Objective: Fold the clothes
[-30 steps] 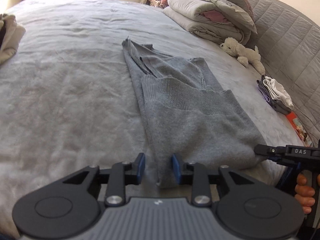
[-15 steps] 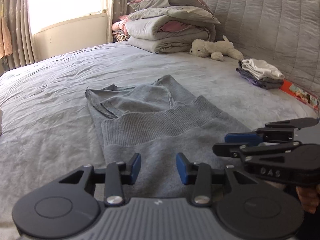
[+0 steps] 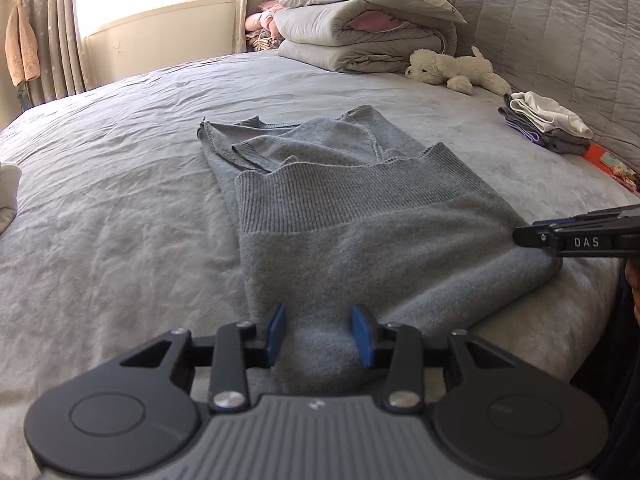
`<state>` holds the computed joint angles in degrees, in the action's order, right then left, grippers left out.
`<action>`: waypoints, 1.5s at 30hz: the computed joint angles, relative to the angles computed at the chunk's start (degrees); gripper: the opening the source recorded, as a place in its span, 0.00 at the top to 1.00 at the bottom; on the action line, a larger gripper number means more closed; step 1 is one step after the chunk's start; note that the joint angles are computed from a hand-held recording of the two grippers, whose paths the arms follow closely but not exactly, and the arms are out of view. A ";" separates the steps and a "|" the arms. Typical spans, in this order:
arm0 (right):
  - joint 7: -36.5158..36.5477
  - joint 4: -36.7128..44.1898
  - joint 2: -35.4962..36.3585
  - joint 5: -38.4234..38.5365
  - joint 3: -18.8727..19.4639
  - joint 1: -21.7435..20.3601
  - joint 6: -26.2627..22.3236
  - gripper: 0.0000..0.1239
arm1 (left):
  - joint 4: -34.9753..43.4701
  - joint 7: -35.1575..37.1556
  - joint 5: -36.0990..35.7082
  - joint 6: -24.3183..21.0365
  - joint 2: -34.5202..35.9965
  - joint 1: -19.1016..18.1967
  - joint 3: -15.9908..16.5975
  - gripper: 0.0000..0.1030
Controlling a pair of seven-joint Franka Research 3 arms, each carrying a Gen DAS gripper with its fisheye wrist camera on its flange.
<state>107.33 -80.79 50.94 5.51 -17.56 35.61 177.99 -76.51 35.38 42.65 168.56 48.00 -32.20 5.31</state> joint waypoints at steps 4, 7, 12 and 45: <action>-0.01 0.76 0.62 -0.67 -0.87 0.78 -0.76 0.75 | 0.35 0.47 -0.02 -0.22 0.29 -0.02 -0.05 0.62; -0.04 0.45 0.44 -1.02 -0.83 0.69 -0.68 0.75 | 0.60 0.48 -0.03 -0.26 0.49 -0.09 0.04 0.62; 1.48 0.17 1.10 -1.98 -4.89 3.91 -0.26 0.73 | 0.82 0.84 -0.20 -0.31 0.66 -0.01 -0.07 0.62; -40.66 -1.34 -2.65 -9.92 24.59 -13.86 3.26 0.90 | -5.63 2.03 -0.10 7.77 -3.43 -3.20 6.41 0.61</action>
<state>66.67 -82.13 48.29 -4.41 7.03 21.76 181.26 -82.14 37.40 42.55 176.33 44.57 -35.41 11.72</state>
